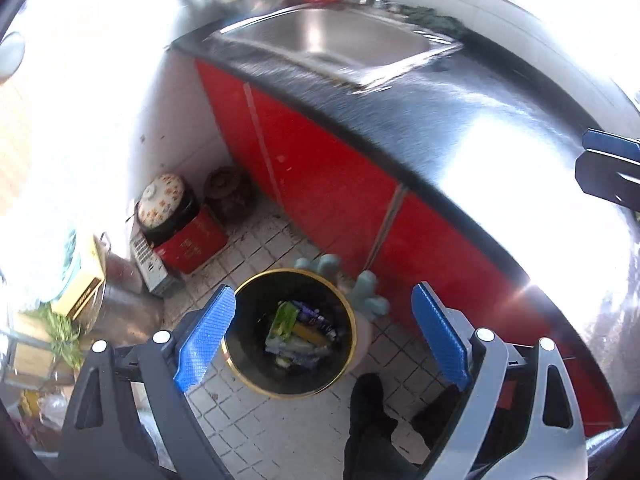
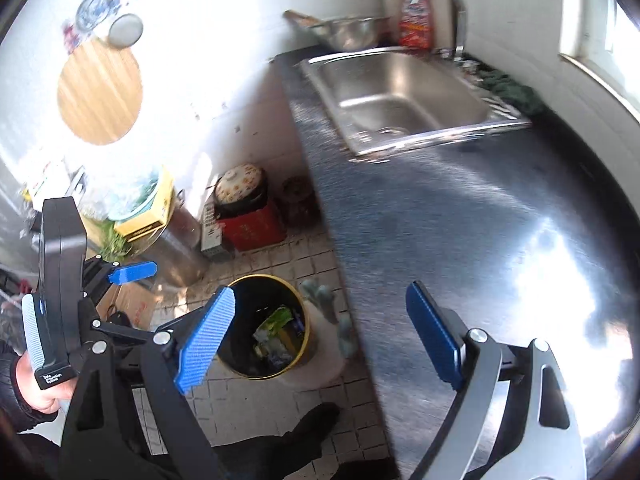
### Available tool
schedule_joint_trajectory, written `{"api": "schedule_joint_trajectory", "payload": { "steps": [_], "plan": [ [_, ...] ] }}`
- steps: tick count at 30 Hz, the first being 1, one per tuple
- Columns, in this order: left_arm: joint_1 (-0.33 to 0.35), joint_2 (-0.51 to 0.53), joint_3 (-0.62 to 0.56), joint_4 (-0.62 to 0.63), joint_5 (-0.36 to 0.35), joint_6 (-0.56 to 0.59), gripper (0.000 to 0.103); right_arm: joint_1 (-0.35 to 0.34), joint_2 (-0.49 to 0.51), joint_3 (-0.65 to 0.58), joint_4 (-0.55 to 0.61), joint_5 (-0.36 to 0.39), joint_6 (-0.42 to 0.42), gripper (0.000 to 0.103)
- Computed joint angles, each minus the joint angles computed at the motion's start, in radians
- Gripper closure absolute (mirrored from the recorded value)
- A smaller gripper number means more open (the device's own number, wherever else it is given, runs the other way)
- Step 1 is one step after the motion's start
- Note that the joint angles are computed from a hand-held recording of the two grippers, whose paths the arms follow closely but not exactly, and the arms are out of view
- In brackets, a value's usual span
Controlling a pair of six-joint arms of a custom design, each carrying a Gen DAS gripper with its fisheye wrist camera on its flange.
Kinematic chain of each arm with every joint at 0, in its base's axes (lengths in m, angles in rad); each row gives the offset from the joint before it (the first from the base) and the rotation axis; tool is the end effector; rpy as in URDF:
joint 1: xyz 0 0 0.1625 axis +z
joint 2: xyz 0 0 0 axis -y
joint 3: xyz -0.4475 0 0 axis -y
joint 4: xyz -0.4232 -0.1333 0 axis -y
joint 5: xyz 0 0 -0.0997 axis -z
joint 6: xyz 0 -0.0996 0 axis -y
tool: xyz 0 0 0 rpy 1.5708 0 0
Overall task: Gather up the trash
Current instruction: 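Return both tools to the countertop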
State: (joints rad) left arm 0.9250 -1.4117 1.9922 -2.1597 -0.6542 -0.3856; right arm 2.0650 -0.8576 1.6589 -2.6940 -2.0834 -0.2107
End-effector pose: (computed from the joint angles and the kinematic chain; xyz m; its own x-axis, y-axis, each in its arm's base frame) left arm -0.1464 -0.5470 0.3125 -0.6804 0.0340 -0.7321 0.3733 0.8757 -0.3062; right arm 0.4108 -0.5843 0.1462 -0.7281 -0.4453 0.5211 -0.6159 0.7588 -0.2121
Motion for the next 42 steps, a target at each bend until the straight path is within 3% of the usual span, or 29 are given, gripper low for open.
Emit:
{"api": "schedule_joint_trajectory", "payload": {
  "steps": [7,13,18,24,31,37,42],
  "plan": [
    [-0.104,0.285,-0.171,-0.211,-0.172,0.321,0.016,-0.086,-0.310,0.229,-0.146,-0.249,0.119,0.018],
    [-0.193,0.489,-0.338,-0.206,-0.346,0.364,0.016,-0.161,-0.556,0.390,-0.223,-0.425,0.185,0.018],
    [-0.252,0.620,-0.445,-0.169,-0.429,0.388,0.016,-0.225,-0.698,0.470,-0.250,-0.470,0.208,0.018],
    [-0.289,0.724,-0.534,-0.135,-0.448,0.405,0.016,-0.288,-0.776,0.500,-0.267,-0.450,0.185,0.018],
    [-0.290,0.846,-0.680,-0.062,-0.451,0.405,0.016,-0.398,-0.788,0.473,-0.265,-0.354,0.128,0.018],
    [-0.278,1.018,-0.908,0.036,-0.445,0.366,0.016,-0.531,-0.762,0.411,-0.251,-0.216,0.062,0.018],
    [-0.255,1.208,-1.188,0.178,-0.449,0.297,0.016,-0.640,-0.701,0.330,-0.222,-0.086,-0.015,0.018]
  ]
}}
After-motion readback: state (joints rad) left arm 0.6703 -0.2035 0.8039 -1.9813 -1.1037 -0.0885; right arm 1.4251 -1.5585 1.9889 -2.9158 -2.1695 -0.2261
